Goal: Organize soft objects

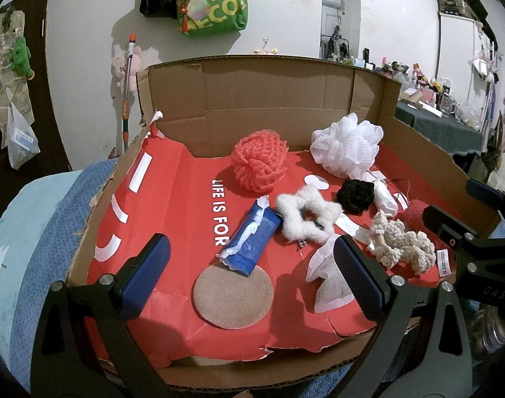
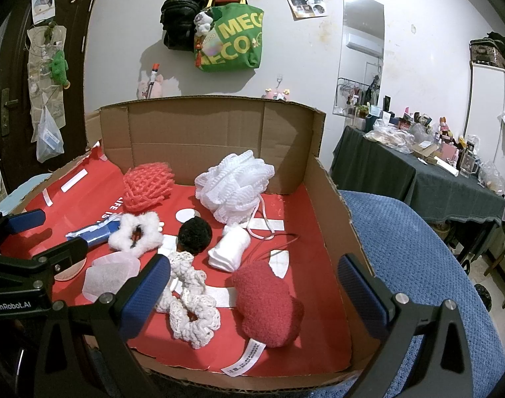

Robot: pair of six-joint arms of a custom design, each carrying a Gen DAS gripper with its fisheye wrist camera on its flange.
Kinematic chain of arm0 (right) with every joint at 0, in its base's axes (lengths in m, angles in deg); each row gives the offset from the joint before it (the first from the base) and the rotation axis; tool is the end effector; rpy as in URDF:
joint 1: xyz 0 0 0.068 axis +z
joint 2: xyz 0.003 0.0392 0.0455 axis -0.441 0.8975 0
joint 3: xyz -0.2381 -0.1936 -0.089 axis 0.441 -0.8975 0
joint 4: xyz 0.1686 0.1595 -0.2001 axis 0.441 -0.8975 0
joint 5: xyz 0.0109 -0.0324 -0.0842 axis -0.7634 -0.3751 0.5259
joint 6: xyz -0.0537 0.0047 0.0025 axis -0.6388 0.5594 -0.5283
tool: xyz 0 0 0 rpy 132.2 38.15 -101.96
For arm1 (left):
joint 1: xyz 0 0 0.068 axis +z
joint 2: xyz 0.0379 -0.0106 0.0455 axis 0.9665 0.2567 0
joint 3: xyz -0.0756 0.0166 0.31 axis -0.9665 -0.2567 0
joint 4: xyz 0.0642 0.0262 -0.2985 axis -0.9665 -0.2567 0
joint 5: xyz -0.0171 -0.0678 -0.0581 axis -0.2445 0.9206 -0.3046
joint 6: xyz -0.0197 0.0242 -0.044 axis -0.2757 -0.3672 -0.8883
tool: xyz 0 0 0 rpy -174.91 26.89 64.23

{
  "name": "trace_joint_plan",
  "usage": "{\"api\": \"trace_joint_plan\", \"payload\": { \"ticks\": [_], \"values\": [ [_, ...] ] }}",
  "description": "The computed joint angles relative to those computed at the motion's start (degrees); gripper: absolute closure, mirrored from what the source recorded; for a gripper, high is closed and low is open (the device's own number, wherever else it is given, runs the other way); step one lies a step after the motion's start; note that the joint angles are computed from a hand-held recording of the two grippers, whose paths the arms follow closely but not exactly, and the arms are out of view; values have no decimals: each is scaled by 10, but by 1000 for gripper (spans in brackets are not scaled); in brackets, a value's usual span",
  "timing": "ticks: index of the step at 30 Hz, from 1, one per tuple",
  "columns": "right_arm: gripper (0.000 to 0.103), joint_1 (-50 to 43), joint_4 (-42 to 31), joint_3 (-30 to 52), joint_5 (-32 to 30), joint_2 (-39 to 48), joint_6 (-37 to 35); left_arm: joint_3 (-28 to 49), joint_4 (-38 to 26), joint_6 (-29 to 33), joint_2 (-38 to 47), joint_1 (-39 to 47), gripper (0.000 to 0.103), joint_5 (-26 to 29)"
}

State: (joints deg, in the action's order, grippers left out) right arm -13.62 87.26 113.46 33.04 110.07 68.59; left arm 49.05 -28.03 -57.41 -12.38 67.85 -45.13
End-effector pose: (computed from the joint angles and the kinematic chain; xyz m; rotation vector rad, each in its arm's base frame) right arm 0.3532 0.0902 0.1826 -0.7075 1.9732 0.3018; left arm 0.2595 -0.0186 0.1914 -0.4405 2.1447 0.2147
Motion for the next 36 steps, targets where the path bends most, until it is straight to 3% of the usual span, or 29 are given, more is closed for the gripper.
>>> {"api": "trace_joint_plan", "payload": {
  "ticks": [17,20,23,27,31,35,36],
  "values": [
    [0,0,2,-2,1,-1,1,-10,9,-1,-8,1,2,-1],
    [0,-2,12,-7,2,-6,3,-19,3,-8,-33,-18,2,-52],
    [0,-11,15,-16,-1,-28,3,-23,-47,-10,-98,-47,2,-108],
    [0,-39,-26,-29,-35,-88,-9,-18,-159,-50,-201,-102,2,-133],
    [0,-88,-84,-59,-98,-180,-27,8,-329,-169,-262,-246,2,-203],
    [0,-144,-192,-79,-159,-266,-66,39,-500,-378,-234,-420,2,-279],
    [0,-154,-211,-82,-167,-278,-75,39,-506,-399,-225,-433,2,-277]
  ]
}}
